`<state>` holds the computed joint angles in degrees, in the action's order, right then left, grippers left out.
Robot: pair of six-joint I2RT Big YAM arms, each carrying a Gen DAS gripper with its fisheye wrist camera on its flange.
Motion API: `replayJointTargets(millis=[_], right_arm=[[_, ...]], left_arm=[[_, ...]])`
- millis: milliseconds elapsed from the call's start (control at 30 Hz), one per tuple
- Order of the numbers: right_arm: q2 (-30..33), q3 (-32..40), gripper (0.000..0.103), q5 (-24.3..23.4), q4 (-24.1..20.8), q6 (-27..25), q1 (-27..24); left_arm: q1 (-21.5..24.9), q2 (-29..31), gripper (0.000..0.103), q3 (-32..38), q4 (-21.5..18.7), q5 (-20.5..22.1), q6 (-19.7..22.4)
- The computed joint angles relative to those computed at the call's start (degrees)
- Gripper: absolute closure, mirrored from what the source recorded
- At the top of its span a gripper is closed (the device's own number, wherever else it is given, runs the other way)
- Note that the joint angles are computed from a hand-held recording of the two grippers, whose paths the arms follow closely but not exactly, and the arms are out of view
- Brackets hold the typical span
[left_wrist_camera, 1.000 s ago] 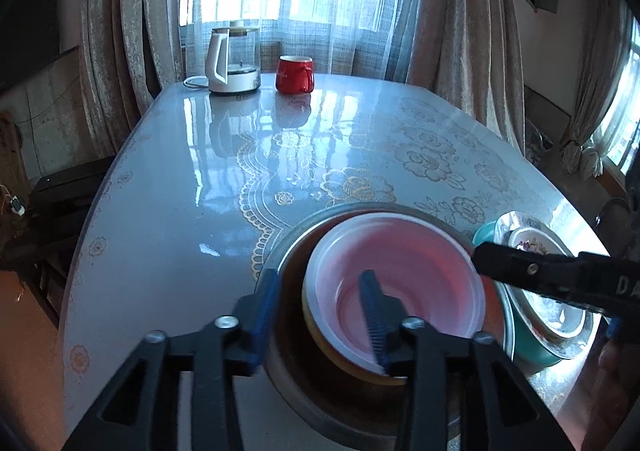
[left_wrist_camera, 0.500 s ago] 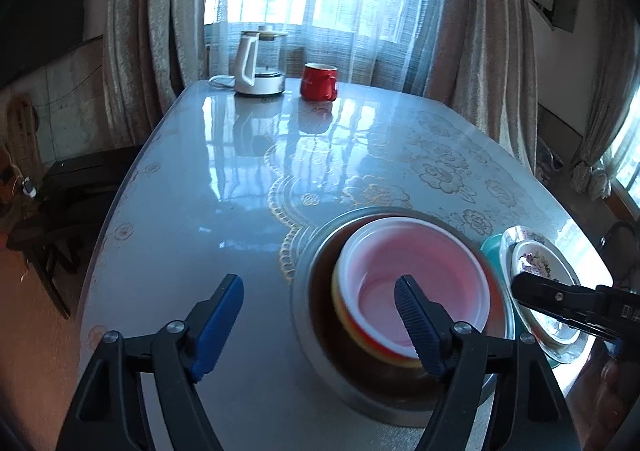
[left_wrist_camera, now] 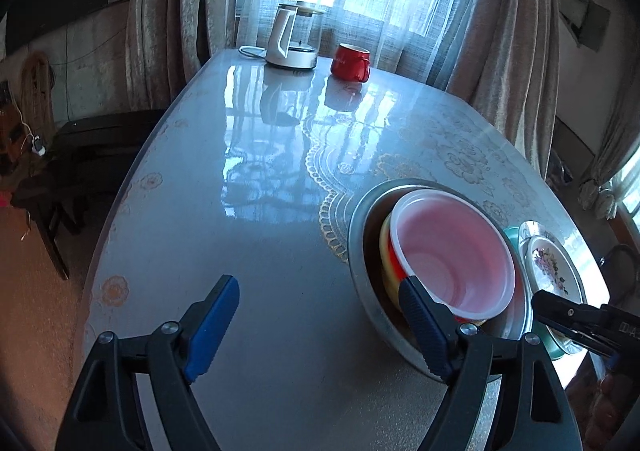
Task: Organize plates and bowls
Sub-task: 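Move the right tool to the steel bowl rim and close on it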
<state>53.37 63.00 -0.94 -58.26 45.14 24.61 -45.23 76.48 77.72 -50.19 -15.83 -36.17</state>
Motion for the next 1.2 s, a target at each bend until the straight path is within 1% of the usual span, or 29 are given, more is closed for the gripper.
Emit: replayJointTargets(millis=[133, 400, 500, 567, 600, 700, 733, 833, 900, 967, 1000, 1100, 1200], right_arm=[[0.26, -0.33, 0.065, -0.08, -0.24, 1.00, 0.86], [1.43, 0.26, 0.065, 1.08, -1.92, 2.53, 1.99], [2.08, 0.54, 0.065, 1.70, -2.27, 2.35, 2.54], [2.59, 0.90, 0.065, 1.73, -2.70, 2.76, 2.63], [3.03, 1.18, 0.065, 1.45, -2.99, 2.64, 2.57], [4.14, 1.87, 0.065, 1.62, -3.68, 2.95, 2.66], [4.54, 2.08, 0.065, 1.74, -3.83, 2.79, 2.73], [5.71, 2.85, 0.065, 2.07, -4.59, 2.26, 2.89], [6.86, 3.72, 0.065, 2.50, -5.24, 1.30, 3.05], [7.82, 4.58, 0.065, 2.74, -6.11, 0.65, 3.12], [8.25, 4.90, 0.065, 2.72, -6.46, 0.59, 3.06], [9.02, 5.12, 0.066, 2.35, -6.42, 0.25, 2.74], [9.73, 5.19, 0.068, 1.80, -5.65, -0.35, 2.50]], left_arm=[[0.36, -0.45, 0.020, -0.80, 0.83, 3.04, -0.67], [0.21, 0.01, 0.022, -0.47, 0.70, 4.35, 0.31], [0.54, 0.27, 0.025, -0.19, 0.36, 4.79, 1.12], [0.92, 0.60, 0.031, 0.34, -0.23, 5.50, 1.99], [1.08, 0.79, 0.032, 0.63, -0.54, 5.91, 2.34], [1.57, 1.56, 0.043, 1.70, -1.71, 7.07, 4.03], [1.75, 1.87, 0.044, 2.08, -2.12, 7.66, 4.73], [2.39, 2.44, 0.056, 3.00, -2.69, 10.78, 6.63], [2.32, 3.30, 0.057, 4.35, -4.23, 10.98, 8.11], [2.07, 4.18, 0.062, 5.60, -5.52, 10.77, 9.69], [1.93, 4.54, 0.063, 6.02, -5.92, 10.70, 10.06], [1.62, 5.12, 0.067, 6.61, -6.28, 10.40, 10.90], [1.45, 5.38, 0.068, 6.79, -6.32, 9.76, 11.12]])
